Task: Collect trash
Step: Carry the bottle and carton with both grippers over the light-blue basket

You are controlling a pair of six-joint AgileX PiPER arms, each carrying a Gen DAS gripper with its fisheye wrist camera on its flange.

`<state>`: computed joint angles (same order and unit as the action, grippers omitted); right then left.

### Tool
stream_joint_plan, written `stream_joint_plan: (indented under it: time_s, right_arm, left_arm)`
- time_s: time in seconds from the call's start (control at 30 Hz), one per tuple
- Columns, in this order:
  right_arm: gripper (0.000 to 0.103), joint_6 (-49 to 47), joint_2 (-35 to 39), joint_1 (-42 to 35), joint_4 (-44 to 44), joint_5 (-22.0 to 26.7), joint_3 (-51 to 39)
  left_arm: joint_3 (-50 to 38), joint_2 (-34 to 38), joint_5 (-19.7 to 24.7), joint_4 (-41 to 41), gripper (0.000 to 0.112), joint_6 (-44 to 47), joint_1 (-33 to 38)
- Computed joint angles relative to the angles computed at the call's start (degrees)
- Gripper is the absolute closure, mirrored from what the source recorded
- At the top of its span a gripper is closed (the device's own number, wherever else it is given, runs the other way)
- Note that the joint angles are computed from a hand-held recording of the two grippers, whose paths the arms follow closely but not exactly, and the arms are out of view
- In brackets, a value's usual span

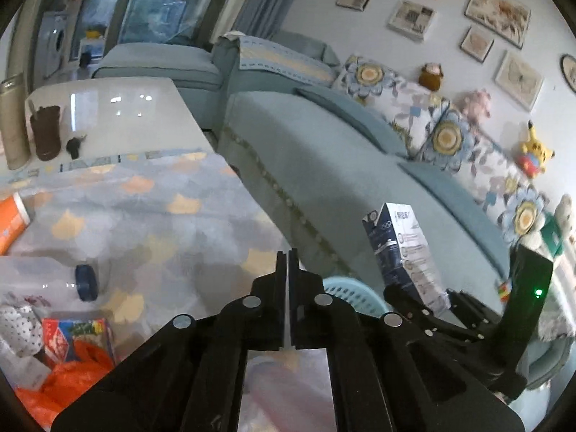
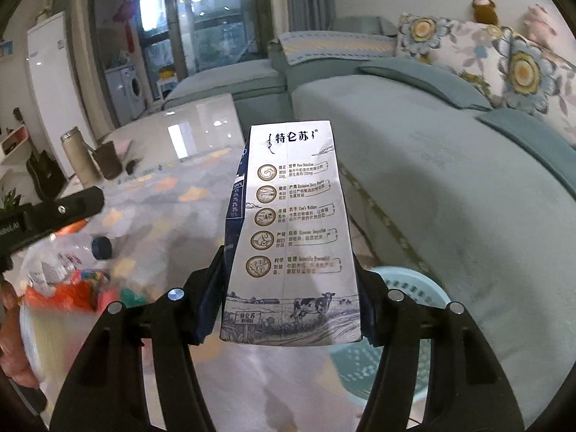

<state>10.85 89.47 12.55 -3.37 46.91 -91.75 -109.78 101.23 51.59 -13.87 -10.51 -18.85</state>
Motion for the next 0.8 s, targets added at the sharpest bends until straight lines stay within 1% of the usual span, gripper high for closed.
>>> stream_joint_plan:
  time_s: [0.07,0.1,0.13,0.17,0.2,0.23,0.27,0.33,0.4,0.5,0.6,0.67,0.73,0.8]
  right_arm:
    - [0.045,-2.22,-1.57,-1.37,2.23,-0.7,3.25]
    - [0.045,-2.92,-2.49,-1.81,3.17,-0.94,4.8]
    - [0.045,-3.53,-3.65,-2.22,4.3,-1.48,7.0]
    - [0.045,-4.66,-4.46,-2.93,6.19,-1.85,8.9]
    - [0.045,-5.25,-5.86,-3.49,7.45,-2.59,11.44]
    - [0.045,-4.71,-6.98,-3.26,7.65,-3.31,13.51]
    - [0.045,-4.47,-8.03,-3.15,8.31,-4.52,15.88]
    - [0.045,-3.32,-9.66,-3.07,8.66,-6.5,19.29]
    - [0.045,-3.09,-11.09,-4.22,9.47,-7.12,21.49]
    - [0.045,-3.96,-12.6,-6.9,10.58,-6.27,22.22]
    - [0.045,-5.32,-14.71,-9.88,10.93,-5.34,23.02]
    - [0.045,-7.53,-15.67,-12.07,12.52,-5.11,23.75]
    - [0.045,-9.42,-16.57,-13.83,13.78,-4.99,24.75]
    - [0.045,-11.03,-17.12,-15.27,14.88,-5.11,25.76]
  left_arm:
    - [0.04,0.57,2.22,2.19,0.097,-0.75,-0.53]
    - [2.49,-1.18,2.14,2.78,0.092,-1.06,-0.9]
    - [3.49,-1.95,3.22,2.23,0.086,-0.54,-0.59]
    - [5.51,-3.36,5.24,2.05,0.073,-0.41,-0.28]
    - [8.11,-5.28,5.96,3.47,0.065,-1.49,-1.15]
    - [10.37,-6.86,6.73,4.26,0.063,-1.9,-1.68]
    - [13.33,-8.79,8.26,2.81,0.06,-1.64,-2.06]
    - [16.29,-10.3,10.09,-0.68,0.055,0.05,-3.09]
    - [16.44,-9.97,11.83,0.31,0.044,-2.19,-6.43]
    - [15.25,-7.1,12.24,-0.51,0.043,-4.04,-10.0]
    - [15.05,-4.37,12.16,3.3,0.043,-9.53,-13.52]
    - [14.63,-2.99,13.02,5.27,0.047,-12.66,-14.93]
    - [14.47,-1.99,13.64,9.13,0.053,-16.49,-16.63]
    - [14.18,-0.99,14.0,10.21,0.058,-18.69,-17.13]
